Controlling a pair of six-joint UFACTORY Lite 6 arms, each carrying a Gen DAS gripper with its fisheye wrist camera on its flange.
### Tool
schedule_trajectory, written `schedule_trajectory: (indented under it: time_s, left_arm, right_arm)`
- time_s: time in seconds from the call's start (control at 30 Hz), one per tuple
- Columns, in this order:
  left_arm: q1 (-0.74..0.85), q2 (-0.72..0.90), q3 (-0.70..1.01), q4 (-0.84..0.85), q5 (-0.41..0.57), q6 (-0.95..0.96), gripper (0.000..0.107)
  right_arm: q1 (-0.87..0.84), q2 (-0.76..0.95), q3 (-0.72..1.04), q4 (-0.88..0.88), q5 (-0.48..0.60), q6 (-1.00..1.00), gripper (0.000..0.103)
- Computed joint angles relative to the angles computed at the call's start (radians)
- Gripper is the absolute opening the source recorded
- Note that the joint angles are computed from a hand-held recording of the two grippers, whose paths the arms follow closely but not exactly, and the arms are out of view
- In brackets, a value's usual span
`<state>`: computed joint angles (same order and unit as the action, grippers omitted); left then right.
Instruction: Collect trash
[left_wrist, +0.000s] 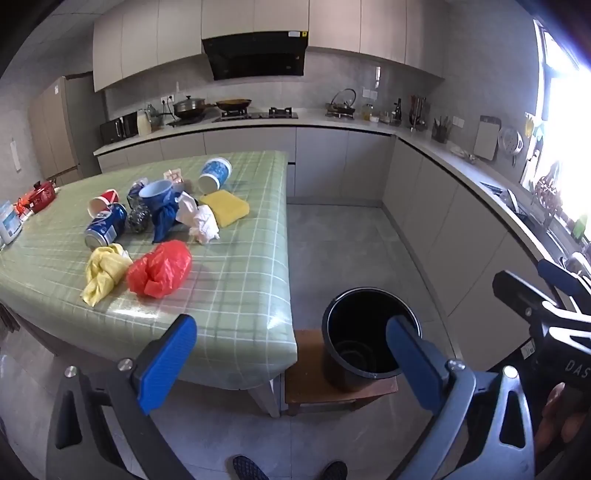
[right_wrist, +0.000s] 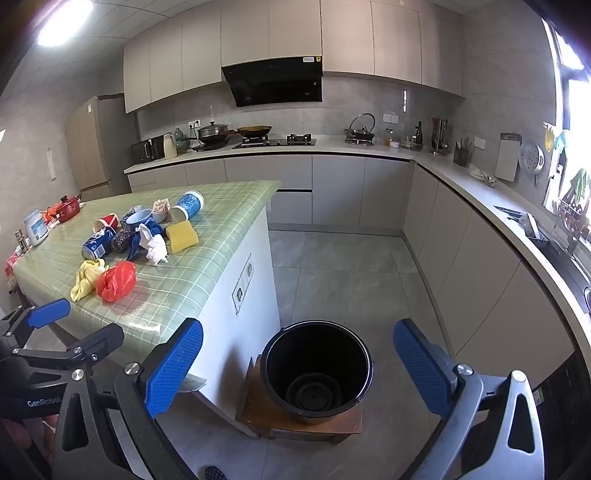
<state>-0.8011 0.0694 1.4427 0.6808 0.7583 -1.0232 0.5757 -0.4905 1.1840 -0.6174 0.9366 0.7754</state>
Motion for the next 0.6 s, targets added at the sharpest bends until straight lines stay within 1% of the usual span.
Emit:
schedule_trajectory:
  time_s: [0.6]
  left_arm:
    - [-0.007,0.004,0.006,0.026,0.007,-0.001,0.103]
  right_arm:
    - [-0.006,0.001,-0.009,-0.001,-0.015,0.004,0.103]
